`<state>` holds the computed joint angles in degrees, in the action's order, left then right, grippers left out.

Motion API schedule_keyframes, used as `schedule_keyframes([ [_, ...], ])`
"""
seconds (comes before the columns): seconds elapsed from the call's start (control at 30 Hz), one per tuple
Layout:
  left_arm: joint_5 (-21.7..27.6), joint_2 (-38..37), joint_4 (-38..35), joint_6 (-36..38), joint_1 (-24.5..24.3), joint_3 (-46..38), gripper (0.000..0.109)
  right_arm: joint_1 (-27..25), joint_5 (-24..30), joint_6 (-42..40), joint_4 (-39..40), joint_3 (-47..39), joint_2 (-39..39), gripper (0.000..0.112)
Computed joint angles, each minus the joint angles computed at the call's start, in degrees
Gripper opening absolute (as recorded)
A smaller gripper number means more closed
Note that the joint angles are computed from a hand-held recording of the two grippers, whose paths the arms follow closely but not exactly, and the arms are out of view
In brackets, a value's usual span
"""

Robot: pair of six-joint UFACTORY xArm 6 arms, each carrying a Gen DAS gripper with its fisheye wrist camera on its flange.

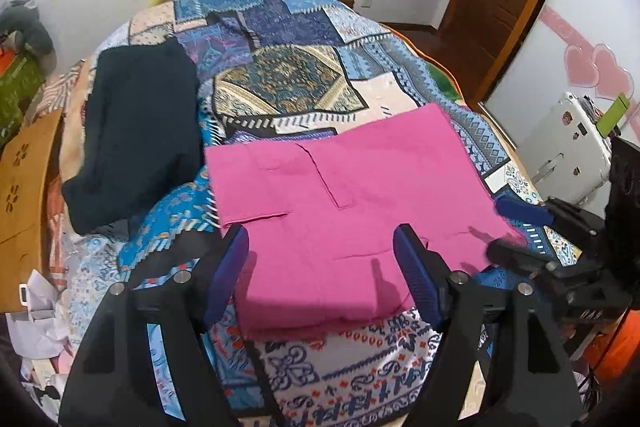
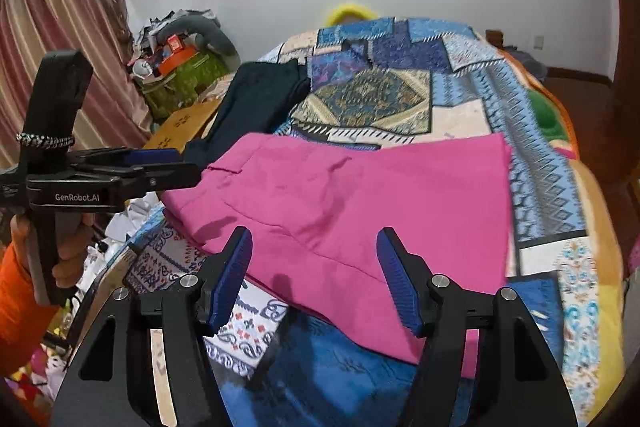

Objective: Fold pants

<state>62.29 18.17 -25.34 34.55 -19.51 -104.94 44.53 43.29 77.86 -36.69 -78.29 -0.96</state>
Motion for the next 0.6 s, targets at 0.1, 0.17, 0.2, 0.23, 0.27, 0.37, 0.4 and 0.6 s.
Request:
schedule_keyframes([
  [0.1, 0.22, 0.37, 0.73, 0.99, -0.63, 0.79, 0.065, -0.61, -1.57, -1.93, 2.27, -0.91, 2.02, 0.055],
  [0.17, -0.95, -0.1, 3.43, 1.32, -1.43, 2.96, 0.053, -0.99, -2.21, -3.97, 4.63, -1.3, 3.11, 0.051],
  [0.2, -2.14, -0.54, 4.7, 1.3, -1.76, 4.43, 0.052, -1.16, -2.71, -4.93, 5.95, -1.13, 3.35, 0.048],
  [0.23, -3.64, -1.13, 5.66, 1.65, -1.91, 6.08, 0.052, -1.37, -3.23, -6.14, 7.78, -0.96, 3.77, 0.047],
  [0.27, -4.92, -1.63, 6.03, 2.18, -1.94, 7.37, 0.053, -1.53, -3.45, -7.34, 9.7, -0.7, 4.1, 0.047],
  [0.37, -8.13, -3.66, 6.11, 3.97, -1.5, 11.03, 0.053, -1.47, -4.15, -6.33, 9.91, 1.45, 3.11, 0.047],
  [0.4, -8.12, -3.88, 5.73, 4.2, -1.15, 11.23, 0.053, -1.33, -3.47, -6.15, 9.86, 1.8, 2.61, 0.047],
  [0.6, -10.36, -5.4, 6.74, 4.44, 0.07, 13.71, 0.061, -0.82, -0.24, -3.5, 10.22, 7.6, -2.74, 0.047],
])
